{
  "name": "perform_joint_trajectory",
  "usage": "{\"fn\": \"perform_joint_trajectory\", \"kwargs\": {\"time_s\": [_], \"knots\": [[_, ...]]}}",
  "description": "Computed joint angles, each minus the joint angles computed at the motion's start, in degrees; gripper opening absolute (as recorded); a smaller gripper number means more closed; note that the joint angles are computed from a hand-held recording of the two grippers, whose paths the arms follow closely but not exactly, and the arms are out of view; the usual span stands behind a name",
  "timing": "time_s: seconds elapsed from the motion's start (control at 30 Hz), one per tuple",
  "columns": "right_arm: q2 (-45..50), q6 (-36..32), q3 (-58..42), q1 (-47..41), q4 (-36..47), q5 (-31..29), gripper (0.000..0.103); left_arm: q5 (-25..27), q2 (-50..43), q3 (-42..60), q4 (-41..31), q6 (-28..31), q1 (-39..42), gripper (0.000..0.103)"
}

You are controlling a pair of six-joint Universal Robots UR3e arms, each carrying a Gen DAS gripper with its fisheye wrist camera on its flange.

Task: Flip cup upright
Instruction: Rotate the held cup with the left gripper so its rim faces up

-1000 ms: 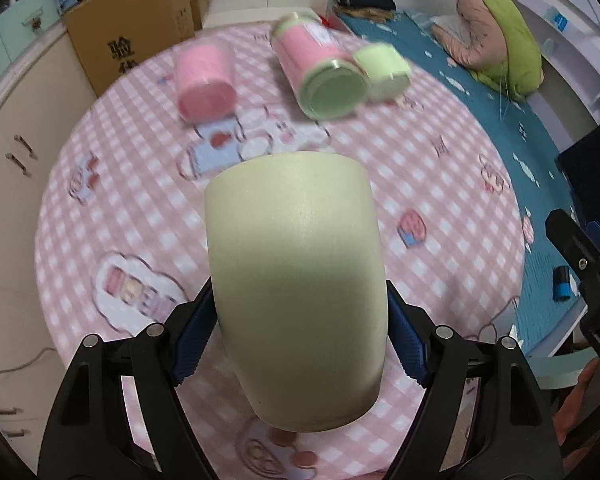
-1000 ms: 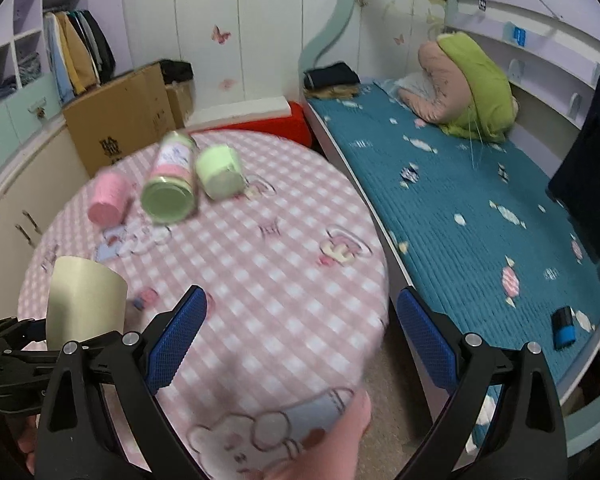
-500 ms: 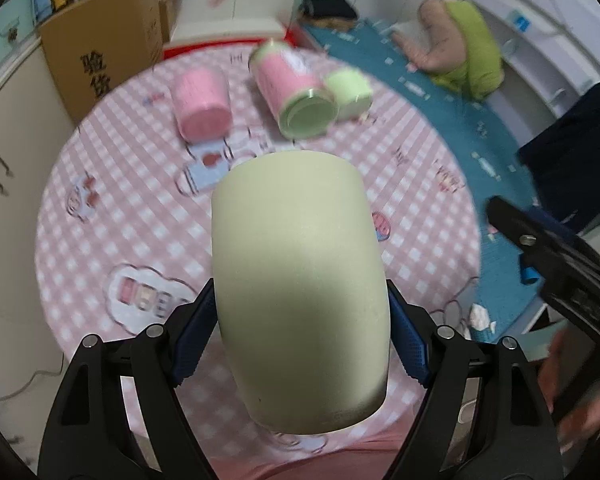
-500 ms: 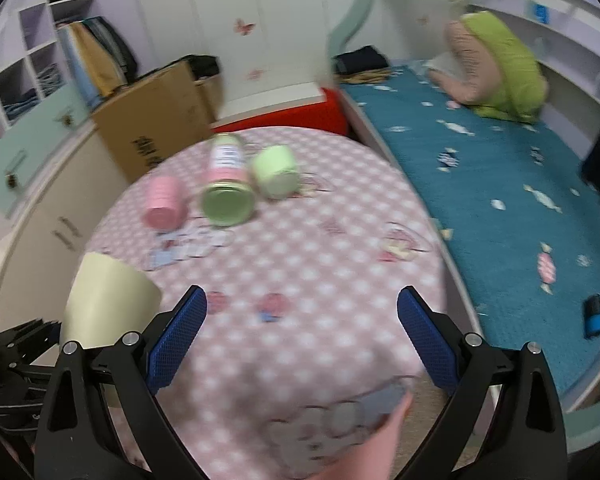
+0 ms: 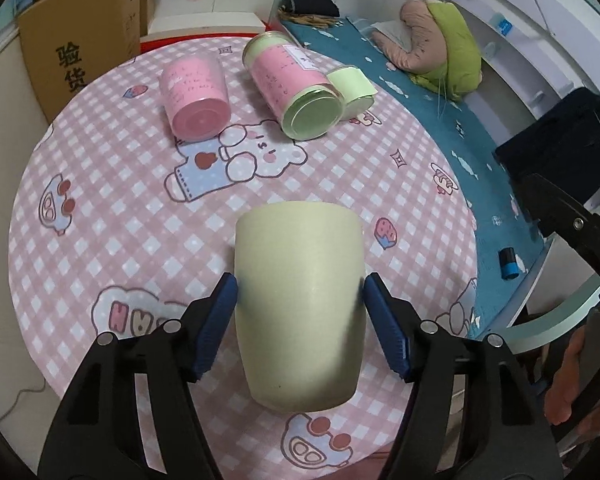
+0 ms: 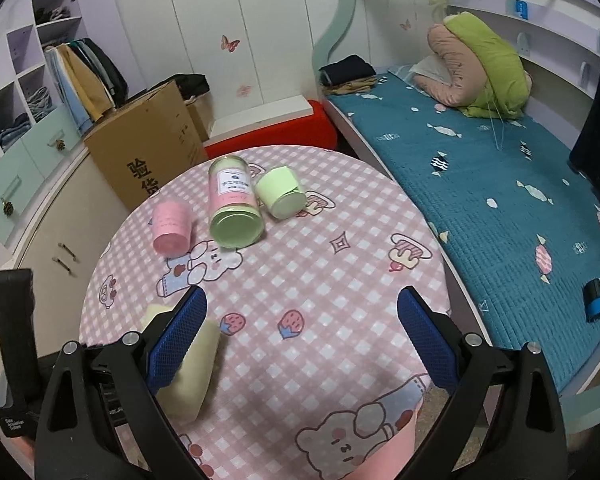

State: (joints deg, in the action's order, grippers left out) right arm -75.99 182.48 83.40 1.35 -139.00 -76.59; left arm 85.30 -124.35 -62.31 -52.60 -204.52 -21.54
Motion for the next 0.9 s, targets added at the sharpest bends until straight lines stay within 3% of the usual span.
{"fn": "perform_joint_trajectory", "kwargs": {"time_s": [0.13,0.23,0.57,0.73,0.9], "knots": [[0.7,-0.5,-0.4,-0.1,1.0,0.7,0.093,-4.4,0.2,-1.3,-0.9,-5.2,0.7,0.074],[2.1,-2.0,-2.6,-0.6,5.6,4.2,0.093,-2.2,-1.6,1.8,-2.4,-5.6,-0.4,0.075],[6.9,1.7,-12.4,2.5,18.2,5.9,0.093,-4.1,4.7,-1.5,-2.1,7.6,1.5,0.075],[14.5,5.6,-23.7,6.9,25.5,4.6,0.093,-5.0,11.1,-10.4,1.2,10.6,7.0,0.075],[24.4,10.7,-36.7,9.5,34.7,5.6,0.093,-5.1,11.8,-14.1,2.8,14.5,11.5,0.074]]}}
